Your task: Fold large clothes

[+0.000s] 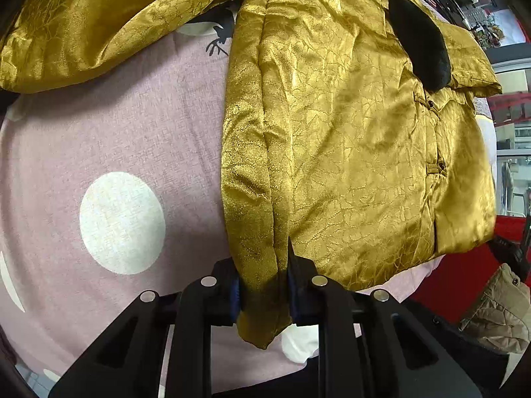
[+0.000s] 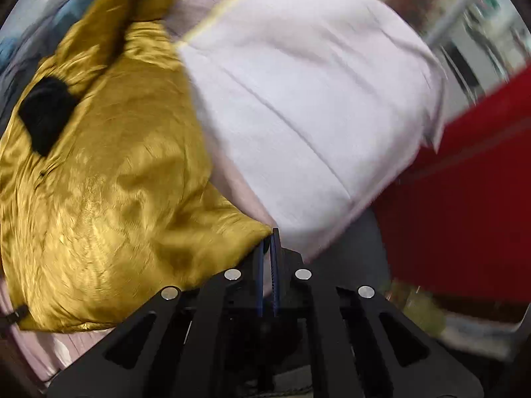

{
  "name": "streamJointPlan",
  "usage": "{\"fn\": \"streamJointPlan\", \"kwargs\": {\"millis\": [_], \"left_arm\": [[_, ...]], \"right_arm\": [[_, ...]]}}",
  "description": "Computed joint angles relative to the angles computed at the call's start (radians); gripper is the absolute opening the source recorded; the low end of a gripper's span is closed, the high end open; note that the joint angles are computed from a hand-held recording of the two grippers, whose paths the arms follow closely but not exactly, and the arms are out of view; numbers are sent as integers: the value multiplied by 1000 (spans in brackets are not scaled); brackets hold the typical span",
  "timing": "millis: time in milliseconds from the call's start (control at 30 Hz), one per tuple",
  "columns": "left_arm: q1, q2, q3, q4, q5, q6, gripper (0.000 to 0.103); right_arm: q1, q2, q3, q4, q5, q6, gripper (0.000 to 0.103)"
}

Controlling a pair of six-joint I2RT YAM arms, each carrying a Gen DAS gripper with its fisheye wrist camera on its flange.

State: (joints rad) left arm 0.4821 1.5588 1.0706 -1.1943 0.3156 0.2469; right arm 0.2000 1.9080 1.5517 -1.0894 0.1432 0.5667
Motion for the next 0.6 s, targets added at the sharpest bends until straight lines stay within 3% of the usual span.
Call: {"fn": "streamJointPlan", "kwargs": {"millis": [167, 300, 333, 367, 400, 600], "left_arm": [[54, 43, 43, -33, -8, 49, 20], [53, 68, 64, -38, -33, 4, 36], [41, 73, 68, -30, -36, -14, 41], [38, 72, 73, -29, -36, -22, 45], [37, 67, 74, -28, -35, -26, 46], [52, 6, 116, -37, -34, -42, 59]], "right_arm": [[-96, -70, -86, -13, 14, 104, 4], [-91, -75, -31, 18, -33, 71, 10], [-77, -55, 2, 14, -44, 56, 25], [-53, -29, 45, 16, -56, 29, 53], [-23, -10, 71, 29, -51, 14, 64], [129, 191, 326, -30, -49, -135, 70]]}}
